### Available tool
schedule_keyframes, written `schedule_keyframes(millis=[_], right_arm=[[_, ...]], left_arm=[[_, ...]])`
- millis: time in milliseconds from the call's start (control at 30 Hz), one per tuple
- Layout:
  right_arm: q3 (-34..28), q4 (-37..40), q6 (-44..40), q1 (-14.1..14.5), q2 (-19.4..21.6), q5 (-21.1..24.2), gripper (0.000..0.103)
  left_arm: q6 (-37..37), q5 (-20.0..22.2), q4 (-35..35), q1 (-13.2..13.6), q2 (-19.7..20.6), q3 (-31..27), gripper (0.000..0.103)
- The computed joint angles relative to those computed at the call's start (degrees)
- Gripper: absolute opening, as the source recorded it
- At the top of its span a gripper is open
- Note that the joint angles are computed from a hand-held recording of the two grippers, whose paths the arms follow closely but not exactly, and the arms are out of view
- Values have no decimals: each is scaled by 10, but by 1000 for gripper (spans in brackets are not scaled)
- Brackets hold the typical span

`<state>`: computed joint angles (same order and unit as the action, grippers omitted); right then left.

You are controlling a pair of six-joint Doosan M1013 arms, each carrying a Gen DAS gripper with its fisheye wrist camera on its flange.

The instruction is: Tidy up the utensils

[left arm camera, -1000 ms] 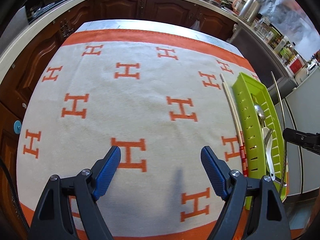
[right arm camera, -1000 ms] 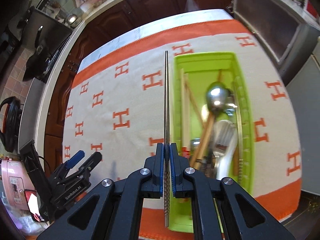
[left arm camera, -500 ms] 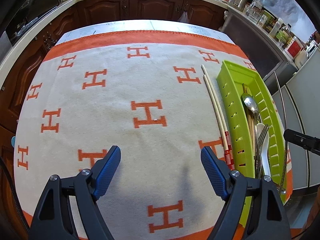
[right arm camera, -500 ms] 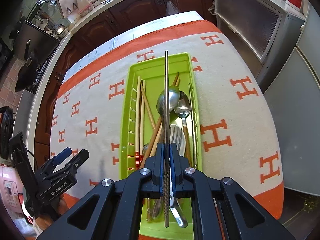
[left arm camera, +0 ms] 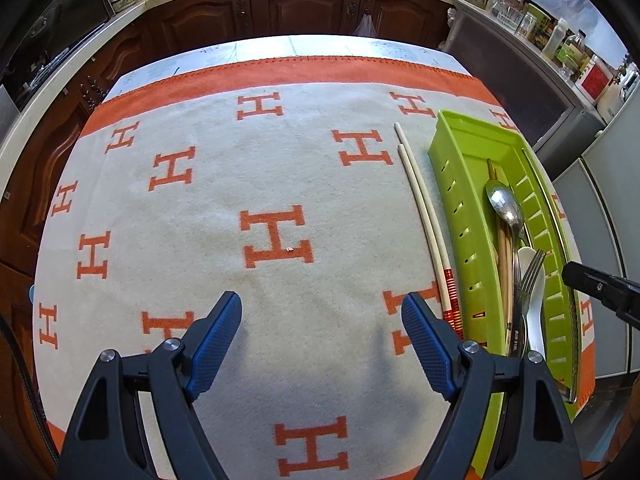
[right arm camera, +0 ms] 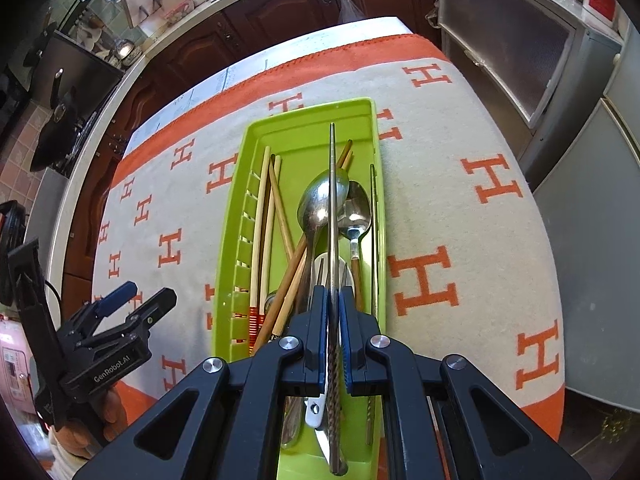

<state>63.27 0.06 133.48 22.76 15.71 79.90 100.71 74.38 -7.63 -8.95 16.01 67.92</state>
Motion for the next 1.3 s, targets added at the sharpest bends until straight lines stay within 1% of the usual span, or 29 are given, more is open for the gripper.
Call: schedule_keyframes(millis=[67, 133, 167, 200, 333, 400, 567, 633, 700, 800, 900, 933, 1000, 1033, 1067, 1133, 1233, 1300], right_arm=[[-1, -6, -2, 2, 2, -3, 8], [3, -5, -3, 3, -1, -19, 14], [5, -5, -3, 3, -4, -26, 19], [9, -8, -2, 4, -6, -37, 21], [22, 4, -2, 0, -18, -70, 22], [26, 11, -2, -3, -21, -75, 22], [45, 24, 0, -11, -32, -91, 22], [51, 27, 2, -13, -36, -97, 22], [55, 28, 4, -14, -38, -101, 22], [58, 27, 6, -14, -39, -104, 22], [59, 27, 6, -15, -39, -104, 22], [59, 25, 6, -14, -39, -103, 22], [58, 20, 8, -12, -39, -102, 22], [58, 19, 9, -12, -38, -102, 22], [58, 19, 10, -11, -39, -101, 22], [58, 18, 11, -10, -39, -103, 22], [57, 15, 13, -8, -39, -101, 22], [57, 13, 16, -7, -39, -101, 22]], left_arm=[[-4, 3, -2, -2, 3, -3, 81], [-9, 6, -7, -3, 8, -8, 81], [-11, 7, -11, -4, 11, -10, 81], [-13, 7, -13, -5, 13, -12, 81], [-20, 0, -25, -10, 23, -19, 81], [-13, -5, -32, -11, 28, -21, 81], [41, -15, -56, -16, 33, -19, 81], [57, -12, -62, -17, 36, -20, 81], [78, 3, -72, -17, 43, -27, 80], [94, 2, -69, -20, 45, -28, 80], [99, 19, -64, -22, 55, -42, 81], [100, 26, -62, -24, 59, -49, 84], [92, 44, -40, -29, 71, -67, 95], [81, 60, -26, -31, 80, -79, 103], [74, 74, -19, -32, 89, -92, 102], [75, 81, -9, -34, 99, -106, 102], [73, 82, -7, -36, 107, -117, 102], [75, 74, -8, -35, 110, -120, 102]])
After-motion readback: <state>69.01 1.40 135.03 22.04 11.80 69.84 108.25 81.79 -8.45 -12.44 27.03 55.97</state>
